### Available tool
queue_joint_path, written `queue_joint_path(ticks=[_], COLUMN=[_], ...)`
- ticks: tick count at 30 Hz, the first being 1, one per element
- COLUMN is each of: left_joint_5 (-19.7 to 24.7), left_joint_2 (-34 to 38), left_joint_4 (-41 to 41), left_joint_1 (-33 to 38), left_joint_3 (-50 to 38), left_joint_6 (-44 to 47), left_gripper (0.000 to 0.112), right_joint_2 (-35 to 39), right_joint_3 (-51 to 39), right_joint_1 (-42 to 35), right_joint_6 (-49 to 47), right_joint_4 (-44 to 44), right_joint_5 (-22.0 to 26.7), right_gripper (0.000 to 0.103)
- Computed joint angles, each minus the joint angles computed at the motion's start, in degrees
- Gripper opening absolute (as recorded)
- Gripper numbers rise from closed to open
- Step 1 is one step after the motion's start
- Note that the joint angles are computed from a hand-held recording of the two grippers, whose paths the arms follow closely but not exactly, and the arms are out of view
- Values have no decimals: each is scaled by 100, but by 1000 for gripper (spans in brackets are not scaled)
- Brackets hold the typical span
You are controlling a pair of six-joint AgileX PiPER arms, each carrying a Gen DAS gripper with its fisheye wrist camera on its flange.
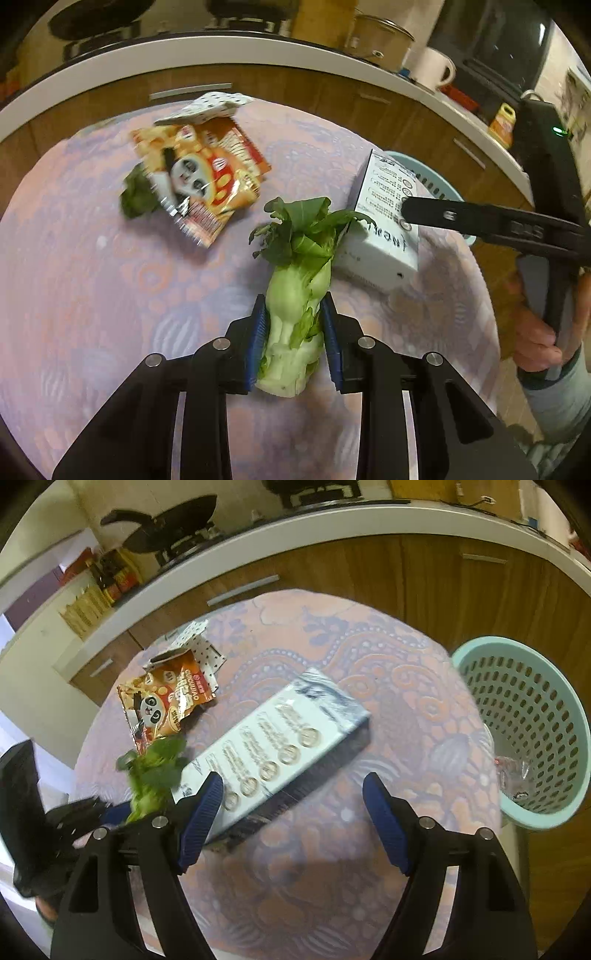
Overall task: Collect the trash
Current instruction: 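Grasp the white milk carton with the right tool while the left tool holds the bok choy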
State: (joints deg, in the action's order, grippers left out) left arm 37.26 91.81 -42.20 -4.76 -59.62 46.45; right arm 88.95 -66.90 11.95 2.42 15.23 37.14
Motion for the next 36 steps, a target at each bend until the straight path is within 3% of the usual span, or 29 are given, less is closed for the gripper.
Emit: queue_joint_path(ticks=[12, 20, 24, 27, 36], left_joint_5=[83, 23, 10, -91, -319], left_joint_2=[-394, -579, -701, -740, -786], left_joint_4=[-940, -1125, -1108, -977, -772], left_joint_1=[1054, 1276, 1232, 987, 138], left_joint_3=[631, 784, 879, 863, 629], left_joint_6=[700, 689, 636, 387, -145], left_gripper=[27, 27, 27, 27, 27], right_joint_2=[1174, 1520, 1208, 859, -847], right_joint_3=[-1629, -1621, -1075, -673, 843], right_joint_1=[903, 1964, 2168, 2128, 1649], right_joint_6=[1621, 3892, 4632, 4604, 3990], right_joint_4=[-1366, -3719, -4474, -4534, -4155], right_joint_5=[669, 1097, 913, 719, -240], right_gripper=[83, 79, 63, 55, 54])
